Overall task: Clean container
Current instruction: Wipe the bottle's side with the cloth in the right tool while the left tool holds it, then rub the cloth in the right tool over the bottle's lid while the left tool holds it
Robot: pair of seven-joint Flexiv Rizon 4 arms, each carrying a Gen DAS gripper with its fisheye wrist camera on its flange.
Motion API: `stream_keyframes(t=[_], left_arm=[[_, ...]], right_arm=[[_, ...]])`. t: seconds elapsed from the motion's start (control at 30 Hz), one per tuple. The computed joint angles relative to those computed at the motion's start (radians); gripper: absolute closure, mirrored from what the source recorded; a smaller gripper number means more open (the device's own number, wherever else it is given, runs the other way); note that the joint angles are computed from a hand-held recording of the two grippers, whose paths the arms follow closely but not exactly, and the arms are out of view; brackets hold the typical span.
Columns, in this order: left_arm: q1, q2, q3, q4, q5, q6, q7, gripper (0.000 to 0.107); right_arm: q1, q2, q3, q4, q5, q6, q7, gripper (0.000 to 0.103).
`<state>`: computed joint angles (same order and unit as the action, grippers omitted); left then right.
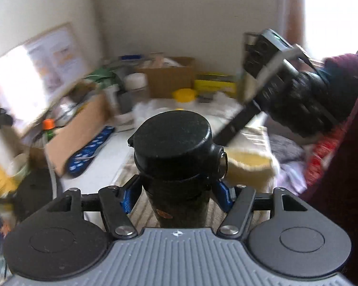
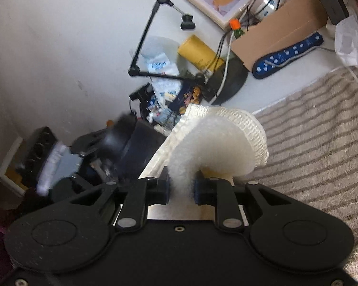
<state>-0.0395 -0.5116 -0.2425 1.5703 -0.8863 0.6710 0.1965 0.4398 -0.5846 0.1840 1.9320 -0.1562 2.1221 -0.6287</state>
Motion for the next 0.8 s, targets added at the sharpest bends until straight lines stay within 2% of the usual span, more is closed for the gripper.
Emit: stream_keyframes(t=[0.1, 0.27, 0.43, 0.53, 0.6, 0.73, 0.8], left_arm=[[-0.015, 0.007, 0.008, 0.002, 0.018, 0.024, -0.031, 0.043], [-0.065, 0.077, 0.010, 0.128, -0.057, 0.235, -0.112, 0.042], [-0.079, 0.108, -0.023, 0.194, -0.241, 0.338, -0.186, 0.039], [-0.084, 0.114, -0.020, 0.207, -0.264, 0.351, -0.083, 0.040], [-0.074, 0.117, -0.008, 0.203, -0.249, 0.311, -0.067, 0.041], [-0.074, 0.105, 0.007, 0.185, -0.235, 0.307, -0.086, 0.041], [-0.075, 0.107, 0.007, 0.187, -0.231, 0.311, -0.093, 0.041]], right_arm=[[0.011, 0.005, -0.007, -0.004, 0.017, 0.029, -0.009, 0.084], [0.040, 0.008, -0.030, -0.023, 0.052, 0.036, -0.037, 0.084], [0.008, -0.006, 0.005, -0.033, 0.009, 0.035, -0.019, 0.084], [-0.017, -0.010, 0.026, -0.039, -0.033, 0.049, -0.001, 0.084], [-0.033, -0.013, 0.036, -0.045, -0.056, 0.079, 0.011, 0.084], [-0.047, -0.018, 0.042, -0.072, -0.111, 0.148, 0.031, 0.084], [-0.042, -0.015, 0.031, -0.087, -0.137, 0.140, 0.032, 0.084]])
